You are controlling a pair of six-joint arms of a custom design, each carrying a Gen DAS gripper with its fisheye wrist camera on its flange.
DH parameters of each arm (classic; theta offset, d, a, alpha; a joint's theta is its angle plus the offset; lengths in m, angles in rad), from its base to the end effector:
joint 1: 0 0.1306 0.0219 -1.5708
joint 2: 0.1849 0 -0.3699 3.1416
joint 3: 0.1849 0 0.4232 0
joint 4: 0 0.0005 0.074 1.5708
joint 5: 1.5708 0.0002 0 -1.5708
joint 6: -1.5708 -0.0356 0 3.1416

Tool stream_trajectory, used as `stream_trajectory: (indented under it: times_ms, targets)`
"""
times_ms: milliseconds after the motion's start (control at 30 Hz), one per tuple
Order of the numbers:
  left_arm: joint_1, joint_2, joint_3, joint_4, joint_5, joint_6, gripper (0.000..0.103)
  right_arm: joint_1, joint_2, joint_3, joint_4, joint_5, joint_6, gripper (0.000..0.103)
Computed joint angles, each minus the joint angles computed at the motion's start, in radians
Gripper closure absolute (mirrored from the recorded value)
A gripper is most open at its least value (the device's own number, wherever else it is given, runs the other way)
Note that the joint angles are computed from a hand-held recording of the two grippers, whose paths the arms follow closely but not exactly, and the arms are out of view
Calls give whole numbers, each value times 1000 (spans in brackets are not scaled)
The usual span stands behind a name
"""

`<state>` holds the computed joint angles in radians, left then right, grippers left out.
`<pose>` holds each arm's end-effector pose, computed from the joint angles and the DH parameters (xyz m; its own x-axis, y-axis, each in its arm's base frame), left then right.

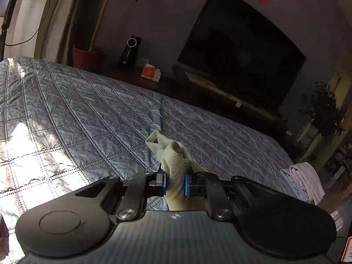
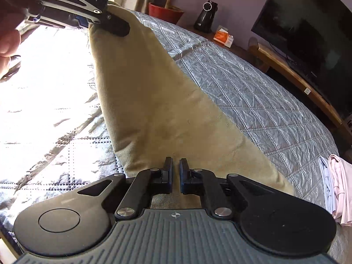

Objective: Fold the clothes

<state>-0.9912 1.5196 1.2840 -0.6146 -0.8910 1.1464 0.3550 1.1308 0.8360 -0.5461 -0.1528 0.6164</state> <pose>0.3219 -0.4421 0.3259 -0.3927 -0.4461 -0.8042 -0.2742 0.8915 -0.3607 0.3791 0.1458 0.2841 -0.3166 -0.7267 -0.6097 -0.7619 0.5777 -0.2929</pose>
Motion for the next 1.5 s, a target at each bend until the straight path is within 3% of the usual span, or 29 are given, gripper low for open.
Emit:
stream_trajectory:
  times_ms: [133,200,267,333,433,533,700,767,800,867,967,1067,1200,1333,1500]
  targets:
    - [-24,34,49,61,-10,-160,90,-5,-28,-43,56,-16,37,94]
    - [-21,62,92,62,0,-228,90,-45,-22,-17,4,-95,-65,92]
    - [-43,89,143,40,-3,-278,90,-106,-49,-17,-7,-144,-222,58]
    - [-51,139,206,36,6,-342,90,-168,-75,-21,-40,-153,-323,52]
    - [-43,191,259,72,46,-453,90,-263,-79,-23,-114,-243,-404,57]
    - [-51,240,317,88,82,-545,90,-296,-92,-59,-96,-272,-403,58]
    - [-77,323,424,99,144,-673,90,-362,-53,-46,-85,-414,-528,54]
    - [-86,353,462,92,168,-706,90,-399,-48,-41,-88,-454,-576,73]
    - [-90,370,483,87,177,-726,90,-422,-77,-53,-60,-442,-612,72]
    - [-95,395,510,88,199,-749,90,-473,-108,-68,-13,-430,-690,69]
    - [-99,438,560,74,231,-761,90,-533,-26,-33,-89,-440,-740,70]
    - [-101,476,608,49,271,-773,90,-571,-11,-55,-33,-517,-801,66]
    - [-100,539,676,3,326,-775,90,-601,16,-72,24,-585,-919,68]
    - [-99,597,737,-39,359,-755,90,-646,-14,-121,127,-573,-1076,67]
    - [-100,604,736,-29,387,-732,87,-651,-15,-120,135,-593,-1037,67]
